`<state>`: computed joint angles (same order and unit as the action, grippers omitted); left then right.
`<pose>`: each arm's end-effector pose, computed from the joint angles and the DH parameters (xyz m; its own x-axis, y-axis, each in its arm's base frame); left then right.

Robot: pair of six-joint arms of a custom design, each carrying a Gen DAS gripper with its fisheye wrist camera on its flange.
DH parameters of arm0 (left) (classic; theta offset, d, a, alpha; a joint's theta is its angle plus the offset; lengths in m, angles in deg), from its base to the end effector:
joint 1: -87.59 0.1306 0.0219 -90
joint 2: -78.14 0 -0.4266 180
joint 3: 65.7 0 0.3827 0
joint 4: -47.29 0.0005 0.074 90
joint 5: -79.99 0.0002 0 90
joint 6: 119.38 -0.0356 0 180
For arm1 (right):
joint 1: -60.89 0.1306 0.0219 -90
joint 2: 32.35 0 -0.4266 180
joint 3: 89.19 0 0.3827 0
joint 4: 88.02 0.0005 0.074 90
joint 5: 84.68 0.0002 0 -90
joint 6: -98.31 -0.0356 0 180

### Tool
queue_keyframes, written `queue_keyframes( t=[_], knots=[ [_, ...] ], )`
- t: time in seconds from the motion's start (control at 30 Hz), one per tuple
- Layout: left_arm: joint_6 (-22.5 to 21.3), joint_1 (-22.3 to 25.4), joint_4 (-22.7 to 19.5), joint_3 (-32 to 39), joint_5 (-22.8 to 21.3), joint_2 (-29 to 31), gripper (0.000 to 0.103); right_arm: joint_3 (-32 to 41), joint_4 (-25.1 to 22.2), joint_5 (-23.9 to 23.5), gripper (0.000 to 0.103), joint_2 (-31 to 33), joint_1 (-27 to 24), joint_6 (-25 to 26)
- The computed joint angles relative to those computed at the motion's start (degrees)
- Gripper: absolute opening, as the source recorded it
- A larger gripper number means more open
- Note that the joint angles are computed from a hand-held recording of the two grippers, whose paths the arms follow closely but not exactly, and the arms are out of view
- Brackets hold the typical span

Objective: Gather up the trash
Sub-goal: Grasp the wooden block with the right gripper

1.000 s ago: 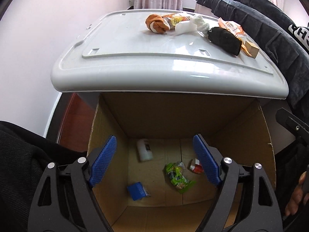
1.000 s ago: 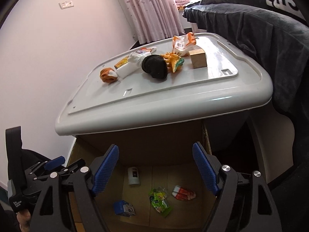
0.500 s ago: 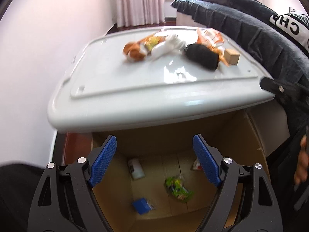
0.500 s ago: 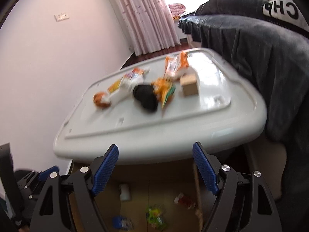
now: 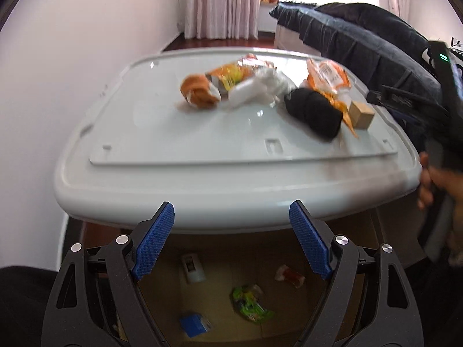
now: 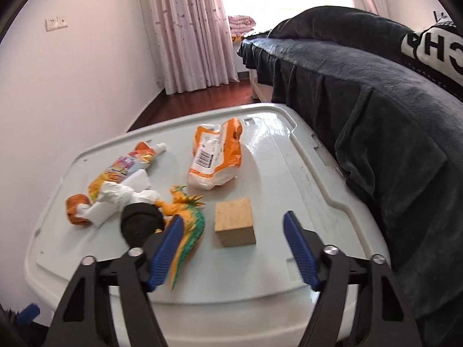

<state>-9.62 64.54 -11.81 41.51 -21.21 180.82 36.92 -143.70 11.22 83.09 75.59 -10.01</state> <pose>0.5178 -0.2134 0.4882 -0.8004 -0.0198 -0.5991 0.0105 0.9988 -0.0470 0.6379 0.1631 0.5092 -0.7067 0.1379 -0.6940 0.0421 0.9873 0.1532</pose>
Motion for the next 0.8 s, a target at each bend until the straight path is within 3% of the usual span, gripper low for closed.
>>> queue_keyframes(
  t=[0.3,0.53,0.57,0.67,0.8],
  knots=[
    [0.5,0.0,0.4,-1.5,2.0,-0.8,0.080,6.8,-4.7,1.4,0.058,5.8,0.0,-0.4],
    [1.7,0.9,-0.8,-1.3,6.5,-0.3,0.080,9.3,-7.2,3.7,0.057,8.3,0.0,0.2],
    [1.9,1.0,-0.7,-1.4,6.6,-0.4,0.080,9.5,-7.1,3.7,0.056,8.5,0.0,0.3],
    [2.1,1.0,-0.6,-1.6,6.2,-0.4,0.080,12.5,-10.3,5.6,0.035,10.5,0.7,2.2],
    [3.3,1.4,-1.1,-1.4,7.2,0.1,0.080,13.0,-11.1,6.4,0.034,10.7,0.9,2.5]
  ],
)
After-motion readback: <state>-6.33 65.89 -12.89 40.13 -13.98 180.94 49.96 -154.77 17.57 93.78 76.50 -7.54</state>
